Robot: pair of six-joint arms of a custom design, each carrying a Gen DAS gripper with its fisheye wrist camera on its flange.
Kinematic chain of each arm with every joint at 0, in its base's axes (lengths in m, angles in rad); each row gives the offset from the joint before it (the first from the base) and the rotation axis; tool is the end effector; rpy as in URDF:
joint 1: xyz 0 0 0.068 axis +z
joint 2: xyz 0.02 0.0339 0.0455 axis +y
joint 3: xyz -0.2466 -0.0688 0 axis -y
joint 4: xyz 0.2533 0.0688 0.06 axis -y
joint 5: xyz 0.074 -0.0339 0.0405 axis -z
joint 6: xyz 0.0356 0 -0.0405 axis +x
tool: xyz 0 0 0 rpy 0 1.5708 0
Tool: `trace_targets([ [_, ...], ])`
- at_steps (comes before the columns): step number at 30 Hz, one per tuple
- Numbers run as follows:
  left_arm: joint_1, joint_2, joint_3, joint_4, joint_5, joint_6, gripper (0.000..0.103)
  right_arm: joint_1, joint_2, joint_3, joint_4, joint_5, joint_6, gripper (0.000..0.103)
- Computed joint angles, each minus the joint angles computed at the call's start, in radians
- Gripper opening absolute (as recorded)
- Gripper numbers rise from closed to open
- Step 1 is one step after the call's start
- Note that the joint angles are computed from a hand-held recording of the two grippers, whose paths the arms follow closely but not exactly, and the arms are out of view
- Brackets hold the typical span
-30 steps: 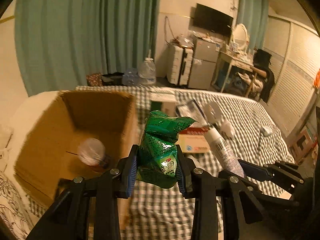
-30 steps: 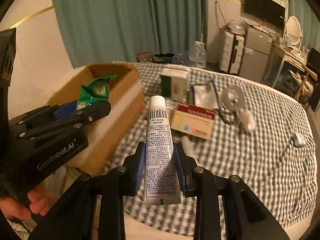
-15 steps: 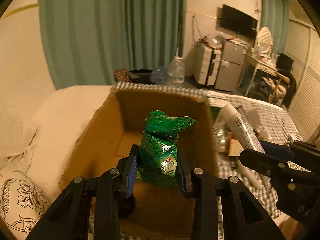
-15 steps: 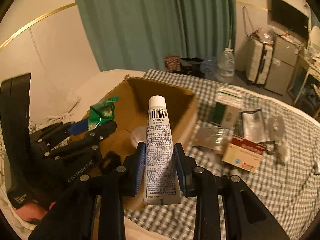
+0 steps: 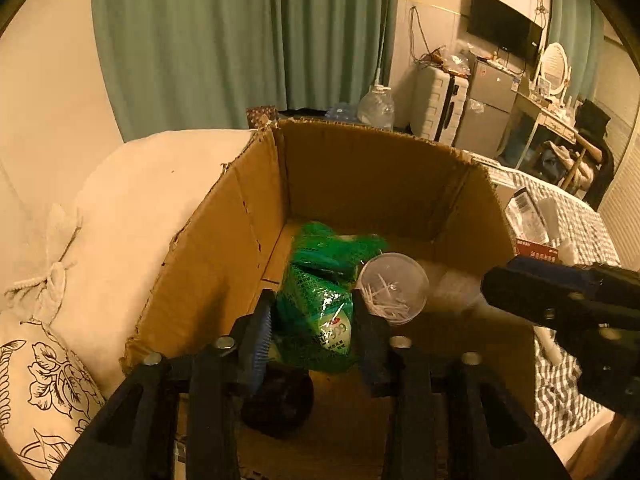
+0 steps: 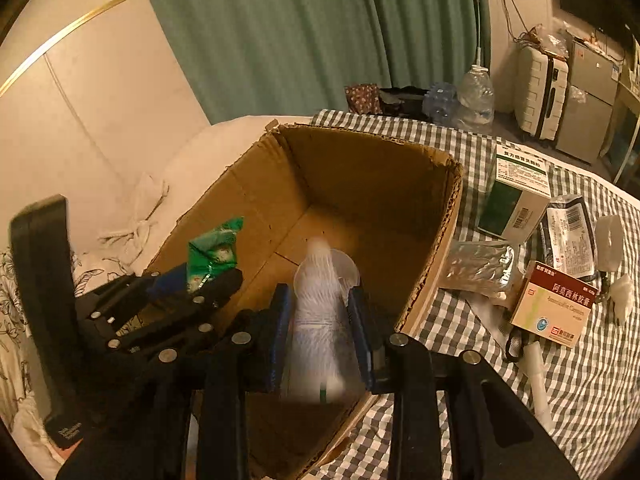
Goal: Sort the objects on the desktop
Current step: 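Carry the packet and tube over the cardboard box and release both, then grasp the white foam roller with the right gripper while the left gripper grasps the black strap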
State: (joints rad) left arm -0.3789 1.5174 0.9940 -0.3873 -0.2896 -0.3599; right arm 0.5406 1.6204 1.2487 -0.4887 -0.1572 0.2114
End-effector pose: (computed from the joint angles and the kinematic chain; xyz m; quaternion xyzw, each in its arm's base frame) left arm 0.3034 -0.1099 0.1997 -0.0379 0.9365 0.0115 0.3483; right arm 0.3068 0.1907 0.2409 -0.1801 0.9176 0.1958 0.2954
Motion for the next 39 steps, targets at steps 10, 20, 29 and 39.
trace_targets([
  [10, -0.113, -0.019, 0.05, -0.108, -0.129, -0.119, 0.103, -0.131, -0.232, -0.179, 0.014, 0.042, -0.041, 0.05],
  [20, -0.385, 0.134, 0.245, -0.165, -0.191, -0.325, 0.103, -0.495, -0.544, -0.421, -0.045, -0.068, -0.214, 0.071],
  [29, -0.541, 0.491, 0.502, -0.173, -0.189, -0.413, 0.103, -0.891, -0.514, -0.543, -0.002, -0.298, -0.383, 0.071],
  [39, -0.559, 0.618, 0.461, -0.087, -0.219, -0.434, 0.103, -0.742, -0.278, -0.589, 0.179, -0.261, -0.499, 0.068],
])
